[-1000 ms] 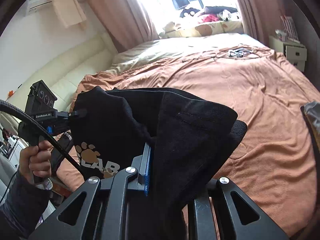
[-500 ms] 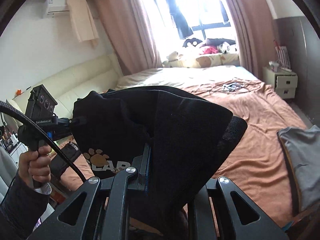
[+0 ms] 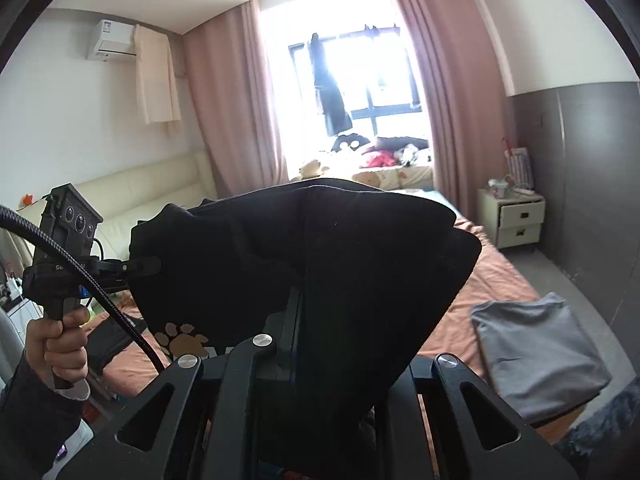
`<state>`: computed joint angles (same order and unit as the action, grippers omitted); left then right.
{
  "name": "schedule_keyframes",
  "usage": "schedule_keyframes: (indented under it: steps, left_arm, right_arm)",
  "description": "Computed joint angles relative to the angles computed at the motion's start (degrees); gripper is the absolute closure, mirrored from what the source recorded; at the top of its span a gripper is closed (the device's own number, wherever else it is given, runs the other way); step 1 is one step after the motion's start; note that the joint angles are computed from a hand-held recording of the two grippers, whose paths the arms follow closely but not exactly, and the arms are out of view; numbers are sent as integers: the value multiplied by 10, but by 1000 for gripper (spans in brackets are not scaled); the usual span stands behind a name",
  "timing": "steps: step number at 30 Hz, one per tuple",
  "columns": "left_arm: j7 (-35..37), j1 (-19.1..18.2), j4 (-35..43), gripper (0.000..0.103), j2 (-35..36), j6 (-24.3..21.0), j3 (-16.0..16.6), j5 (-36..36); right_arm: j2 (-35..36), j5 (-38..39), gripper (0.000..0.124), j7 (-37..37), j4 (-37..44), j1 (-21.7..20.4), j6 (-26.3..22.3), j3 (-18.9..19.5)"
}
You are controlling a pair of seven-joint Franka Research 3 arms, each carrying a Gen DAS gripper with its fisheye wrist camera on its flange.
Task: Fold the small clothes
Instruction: 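Lift the folded shirt with both tools and carry it off the bed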
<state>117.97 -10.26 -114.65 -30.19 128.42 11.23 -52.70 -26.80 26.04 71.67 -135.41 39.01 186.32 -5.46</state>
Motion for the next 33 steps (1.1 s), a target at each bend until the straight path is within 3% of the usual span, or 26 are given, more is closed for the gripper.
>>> schedule_keyframes:
  steps: [1,11,13,17,25,32,33]
  left_arm:
    - [24,-15,3,96,0,-10,7,-17]
    - [22,-45,72,96,41,-21,-44,-27]
    - [24,-51,93,96,59,-16,-55,-32]
    - [20,-58,145,96,107,-16,-83,-40]
    - [4,-50,273,96,225,-25,-149,-51]
    - [-40,-27,429,96,364,-48,-220,-11]
    - [-45,-24,446,96,379,-51,-229,-4]
  right_arm:
    - [-21,-2,114,4,-16,-23,-2,15]
    - [-117,-42,114,48,-69,-177,-32,108]
    - [-131,-49,114,71,-77,-217,-26,143]
    - [-147,-58,114,98,-87,-251,-18,149]
    - [-119,-81,114,191,-67,-401,2,266]
    - [-126,-112,114,303,-28,-548,-40,386]
    - [-136,-117,114,316,-28,-553,-53,388]
